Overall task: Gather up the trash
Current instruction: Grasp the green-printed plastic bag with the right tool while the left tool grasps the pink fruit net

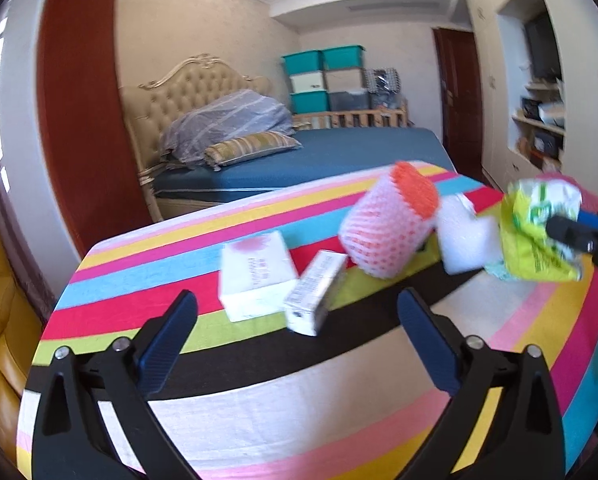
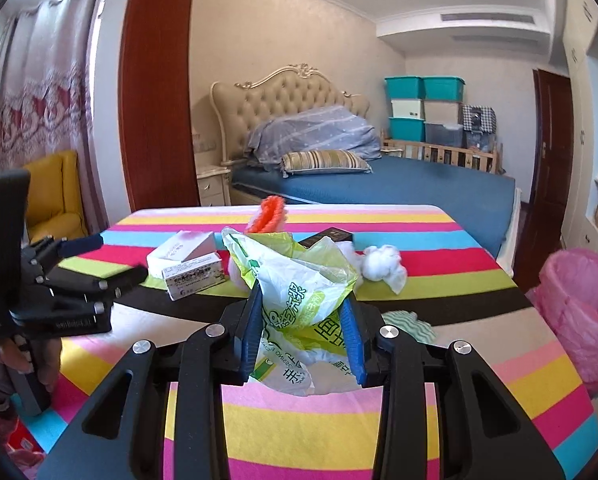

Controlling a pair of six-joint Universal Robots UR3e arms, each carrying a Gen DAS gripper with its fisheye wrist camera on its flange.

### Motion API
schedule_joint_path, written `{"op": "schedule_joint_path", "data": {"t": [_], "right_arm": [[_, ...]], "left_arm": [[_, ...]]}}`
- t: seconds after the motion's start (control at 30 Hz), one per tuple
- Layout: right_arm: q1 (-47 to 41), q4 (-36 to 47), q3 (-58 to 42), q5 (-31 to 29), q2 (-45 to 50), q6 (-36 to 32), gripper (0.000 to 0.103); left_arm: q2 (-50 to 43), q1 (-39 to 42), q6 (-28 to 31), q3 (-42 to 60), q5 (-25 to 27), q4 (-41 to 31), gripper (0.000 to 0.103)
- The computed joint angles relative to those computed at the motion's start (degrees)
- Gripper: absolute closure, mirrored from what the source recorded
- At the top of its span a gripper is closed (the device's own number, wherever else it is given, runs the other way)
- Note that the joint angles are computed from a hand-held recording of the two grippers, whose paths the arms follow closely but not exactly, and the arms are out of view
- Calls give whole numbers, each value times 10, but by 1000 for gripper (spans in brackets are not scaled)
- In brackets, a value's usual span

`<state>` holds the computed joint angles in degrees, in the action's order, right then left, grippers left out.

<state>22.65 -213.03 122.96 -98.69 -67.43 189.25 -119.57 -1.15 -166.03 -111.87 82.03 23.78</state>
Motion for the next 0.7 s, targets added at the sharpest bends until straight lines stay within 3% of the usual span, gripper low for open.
{"op": "schedule_joint_path", "data": {"t": [0.27, 0.33, 0.57, 0.7], "right_arm": [[-46, -50, 76, 26, -46, 6, 68], [-58, -57, 90, 36, -51, 7, 68], [-88, -77, 116, 62, -54, 13, 68], [-93, -86, 118, 65, -42, 14, 68]], "left_arm": [[-73, -86, 21, 150, 55, -100, 5], [-103, -106, 10, 208, 78, -126, 5], [-165, -118, -48, 355, 84, -223, 6], [-194, -114, -78, 419, 73, -262, 19]]}}
